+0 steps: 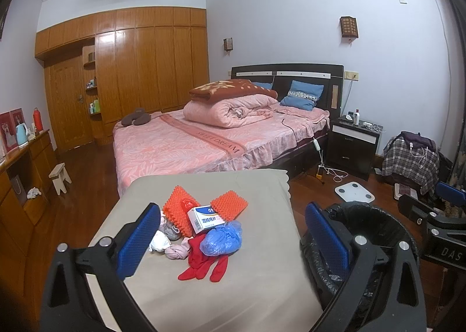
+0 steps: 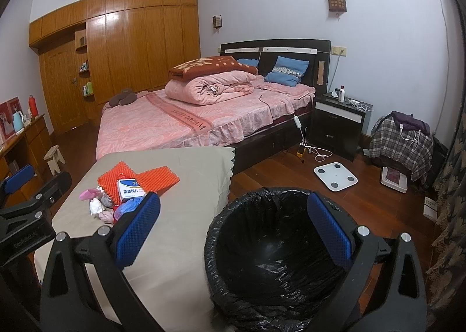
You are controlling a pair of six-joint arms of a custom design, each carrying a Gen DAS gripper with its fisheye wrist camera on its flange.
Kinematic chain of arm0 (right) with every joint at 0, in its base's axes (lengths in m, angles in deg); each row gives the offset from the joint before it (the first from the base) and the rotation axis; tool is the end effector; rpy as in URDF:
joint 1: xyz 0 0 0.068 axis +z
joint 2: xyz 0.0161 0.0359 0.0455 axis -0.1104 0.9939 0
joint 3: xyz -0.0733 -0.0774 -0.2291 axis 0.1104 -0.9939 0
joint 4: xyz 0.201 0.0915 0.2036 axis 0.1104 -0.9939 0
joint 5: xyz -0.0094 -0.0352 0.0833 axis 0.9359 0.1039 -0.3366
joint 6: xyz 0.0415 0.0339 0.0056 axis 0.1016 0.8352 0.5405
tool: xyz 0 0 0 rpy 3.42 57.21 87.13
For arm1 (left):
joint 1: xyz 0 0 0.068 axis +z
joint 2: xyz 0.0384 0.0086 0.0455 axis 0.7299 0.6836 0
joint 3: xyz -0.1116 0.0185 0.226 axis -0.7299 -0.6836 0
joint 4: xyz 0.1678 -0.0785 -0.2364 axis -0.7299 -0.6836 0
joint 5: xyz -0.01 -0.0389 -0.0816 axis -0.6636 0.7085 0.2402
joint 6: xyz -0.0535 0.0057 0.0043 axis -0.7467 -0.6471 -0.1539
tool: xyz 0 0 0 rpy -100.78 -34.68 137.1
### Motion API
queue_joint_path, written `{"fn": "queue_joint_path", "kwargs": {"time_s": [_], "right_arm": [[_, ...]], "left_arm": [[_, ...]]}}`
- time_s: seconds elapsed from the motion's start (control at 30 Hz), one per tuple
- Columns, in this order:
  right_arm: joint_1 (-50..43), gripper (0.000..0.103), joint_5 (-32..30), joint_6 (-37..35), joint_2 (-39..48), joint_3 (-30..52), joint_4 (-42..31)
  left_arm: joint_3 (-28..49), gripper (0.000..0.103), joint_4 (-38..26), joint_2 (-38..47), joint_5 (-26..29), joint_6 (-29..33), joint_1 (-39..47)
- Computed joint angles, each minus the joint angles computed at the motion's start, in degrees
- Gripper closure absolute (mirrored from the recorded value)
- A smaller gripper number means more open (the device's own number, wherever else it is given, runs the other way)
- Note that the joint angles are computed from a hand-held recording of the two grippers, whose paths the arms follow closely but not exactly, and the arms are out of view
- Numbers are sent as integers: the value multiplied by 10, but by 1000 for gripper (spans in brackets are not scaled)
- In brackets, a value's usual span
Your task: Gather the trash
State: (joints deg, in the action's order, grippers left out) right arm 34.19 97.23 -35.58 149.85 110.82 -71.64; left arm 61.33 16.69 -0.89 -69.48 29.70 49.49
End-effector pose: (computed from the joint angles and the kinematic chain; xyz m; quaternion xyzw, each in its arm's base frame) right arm 0.2763 0.2046 0.3136 0.0957 0.8546 -0.0275 0.5097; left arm 0.3147 0.0073 0.3340 0.0972 0.8352 -0.0311 0.5403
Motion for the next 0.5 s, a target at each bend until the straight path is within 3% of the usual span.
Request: {"fn": "queue_joint_path", "kwargs": {"time_s": [0.5], "right_arm": [[3,5,0,4,0,0,-3]], "left_arm": [[1,6,0,1,-1,0,0]]}}
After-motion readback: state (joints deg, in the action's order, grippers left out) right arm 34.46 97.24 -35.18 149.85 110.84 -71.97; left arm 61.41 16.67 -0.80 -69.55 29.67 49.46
